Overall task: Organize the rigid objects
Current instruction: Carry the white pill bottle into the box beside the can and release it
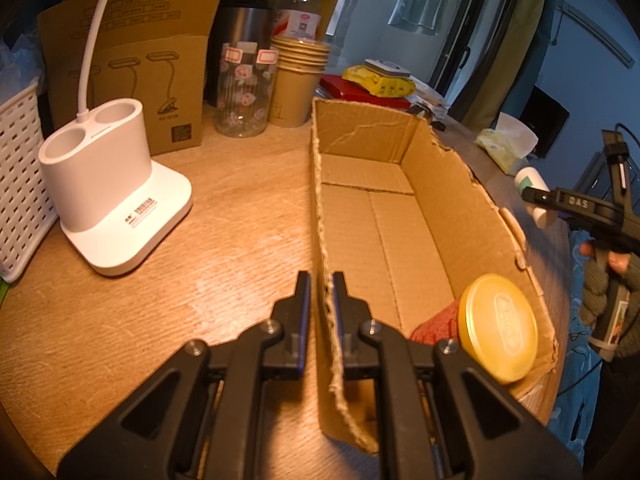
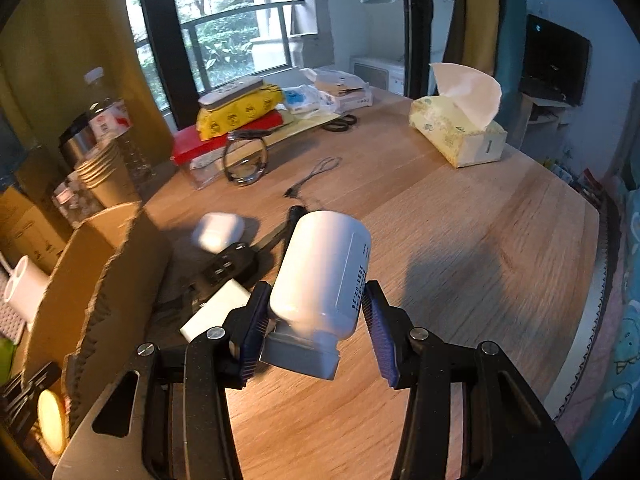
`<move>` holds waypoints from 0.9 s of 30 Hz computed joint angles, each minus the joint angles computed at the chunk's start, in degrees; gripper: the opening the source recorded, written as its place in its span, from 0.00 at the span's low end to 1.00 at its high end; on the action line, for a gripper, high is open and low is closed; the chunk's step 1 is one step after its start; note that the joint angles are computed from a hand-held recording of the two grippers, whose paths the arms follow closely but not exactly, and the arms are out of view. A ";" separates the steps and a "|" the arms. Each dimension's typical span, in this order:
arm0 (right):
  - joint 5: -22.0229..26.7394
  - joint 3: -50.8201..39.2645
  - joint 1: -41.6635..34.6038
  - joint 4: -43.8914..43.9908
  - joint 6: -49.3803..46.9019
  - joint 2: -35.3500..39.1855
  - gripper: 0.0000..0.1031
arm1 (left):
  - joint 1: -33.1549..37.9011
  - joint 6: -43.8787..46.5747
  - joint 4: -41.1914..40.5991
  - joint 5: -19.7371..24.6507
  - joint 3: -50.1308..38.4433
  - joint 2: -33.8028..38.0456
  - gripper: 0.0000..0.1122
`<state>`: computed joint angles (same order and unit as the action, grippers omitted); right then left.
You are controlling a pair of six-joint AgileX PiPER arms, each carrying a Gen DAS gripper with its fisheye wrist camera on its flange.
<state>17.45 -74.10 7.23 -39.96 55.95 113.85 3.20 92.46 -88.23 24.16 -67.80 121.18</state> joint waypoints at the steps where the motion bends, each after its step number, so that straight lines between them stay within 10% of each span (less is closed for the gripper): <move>1: -0.10 0.62 0.50 -0.39 0.44 -0.63 0.48 | 0.00 0.00 0.00 0.00 0.00 0.00 0.09; 27: -0.74 -5.32 17.51 20.75 -21.80 -1.62 0.48 | 0.03 0.35 -0.32 -0.09 0.19 -0.11 0.09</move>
<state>16.71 -79.42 24.74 -19.20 34.15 112.23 3.23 92.81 -88.55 24.07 -67.61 121.07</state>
